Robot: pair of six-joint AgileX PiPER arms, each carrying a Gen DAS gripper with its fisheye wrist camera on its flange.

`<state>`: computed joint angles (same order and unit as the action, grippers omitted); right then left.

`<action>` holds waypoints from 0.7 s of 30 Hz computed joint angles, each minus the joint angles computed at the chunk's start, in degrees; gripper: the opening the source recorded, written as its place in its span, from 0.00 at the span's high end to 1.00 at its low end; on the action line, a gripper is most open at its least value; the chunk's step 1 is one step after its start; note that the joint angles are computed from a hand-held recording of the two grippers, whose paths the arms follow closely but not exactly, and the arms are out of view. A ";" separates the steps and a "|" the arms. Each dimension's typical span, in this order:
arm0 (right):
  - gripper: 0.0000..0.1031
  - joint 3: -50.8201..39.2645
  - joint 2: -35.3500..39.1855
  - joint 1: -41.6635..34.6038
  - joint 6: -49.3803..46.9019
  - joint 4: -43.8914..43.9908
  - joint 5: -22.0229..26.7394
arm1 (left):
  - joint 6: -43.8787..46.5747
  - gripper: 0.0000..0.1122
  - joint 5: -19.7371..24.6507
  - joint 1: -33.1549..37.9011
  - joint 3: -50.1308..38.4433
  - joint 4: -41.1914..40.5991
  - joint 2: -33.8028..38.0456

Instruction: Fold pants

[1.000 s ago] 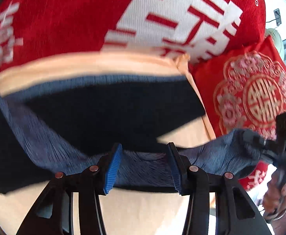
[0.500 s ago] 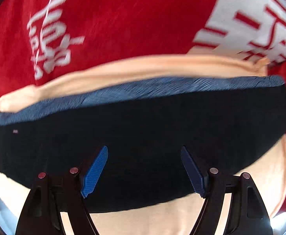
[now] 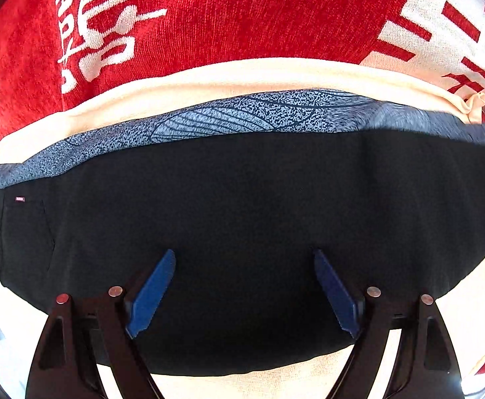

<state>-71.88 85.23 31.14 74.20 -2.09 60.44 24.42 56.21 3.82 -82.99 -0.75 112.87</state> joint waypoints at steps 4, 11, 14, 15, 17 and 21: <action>0.80 3.09 -0.07 -1.89 -3.24 7.62 3.61 | 0.20 0.23 1.96 0.10 -2.66 1.07 0.86; 0.67 -3.45 -2.21 3.56 0.68 -1.55 5.67 | 0.71 0.23 7.05 -0.60 -14.94 -0.25 4.48; 0.67 -8.15 3.83 -1.77 -8.68 1.12 2.33 | -3.25 0.23 9.58 -2.49 -24.85 1.96 11.26; 0.67 -10.35 6.50 -3.60 -12.13 2.42 1.21 | -4.34 0.23 9.96 -3.01 -27.12 1.91 12.84; 0.67 -12.53 11.38 -6.52 -18.56 4.75 -0.32 | -6.86 0.23 9.92 -4.46 -31.38 2.70 16.16; 0.77 -12.73 15.73 -10.33 -25.08 6.16 0.96 | -8.71 0.23 10.44 -6.00 -37.98 5.15 22.19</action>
